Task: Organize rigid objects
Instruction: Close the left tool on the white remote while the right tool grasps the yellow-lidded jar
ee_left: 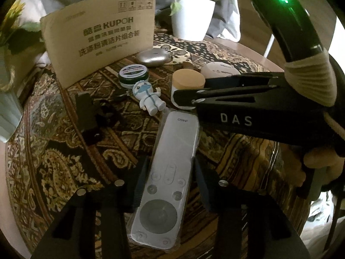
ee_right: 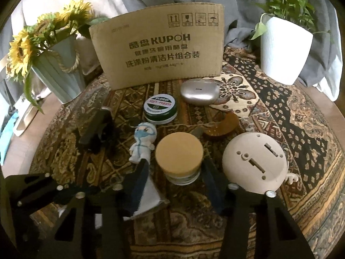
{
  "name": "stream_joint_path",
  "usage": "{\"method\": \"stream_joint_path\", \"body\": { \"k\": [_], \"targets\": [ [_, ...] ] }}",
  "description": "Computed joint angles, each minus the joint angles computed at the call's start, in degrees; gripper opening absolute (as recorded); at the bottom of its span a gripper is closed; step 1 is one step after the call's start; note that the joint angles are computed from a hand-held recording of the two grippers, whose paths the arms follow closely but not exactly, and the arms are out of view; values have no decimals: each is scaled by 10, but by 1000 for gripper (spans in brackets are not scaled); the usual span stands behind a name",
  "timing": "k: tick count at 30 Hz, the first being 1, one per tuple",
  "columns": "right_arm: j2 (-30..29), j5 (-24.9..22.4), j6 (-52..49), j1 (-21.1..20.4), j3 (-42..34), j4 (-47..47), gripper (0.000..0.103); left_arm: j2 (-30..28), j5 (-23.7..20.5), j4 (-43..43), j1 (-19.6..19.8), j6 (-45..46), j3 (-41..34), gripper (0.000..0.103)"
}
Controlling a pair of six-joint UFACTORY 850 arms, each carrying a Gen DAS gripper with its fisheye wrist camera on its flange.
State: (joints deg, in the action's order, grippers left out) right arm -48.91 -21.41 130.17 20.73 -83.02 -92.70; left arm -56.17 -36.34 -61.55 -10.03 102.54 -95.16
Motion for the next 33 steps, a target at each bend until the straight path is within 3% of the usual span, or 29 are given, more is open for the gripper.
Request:
{"method": "stream_joint_path", "body": {
  "k": [14, 18, 26, 33],
  "targets": [
    [28, 3, 77, 0, 38, -67, 42, 20, 7, -56, 9, -97, 36, 38],
    [46, -5, 93, 5, 59, -86, 42, 45, 24, -98, 7, -72, 69, 38],
    [97, 5, 131, 5, 110, -184, 42, 113, 88, -266, -7, 20, 149, 38],
    [142, 11, 194, -2, 148, -295, 42, 169, 132, -479, -25, 169, 201, 38]
  ]
}}
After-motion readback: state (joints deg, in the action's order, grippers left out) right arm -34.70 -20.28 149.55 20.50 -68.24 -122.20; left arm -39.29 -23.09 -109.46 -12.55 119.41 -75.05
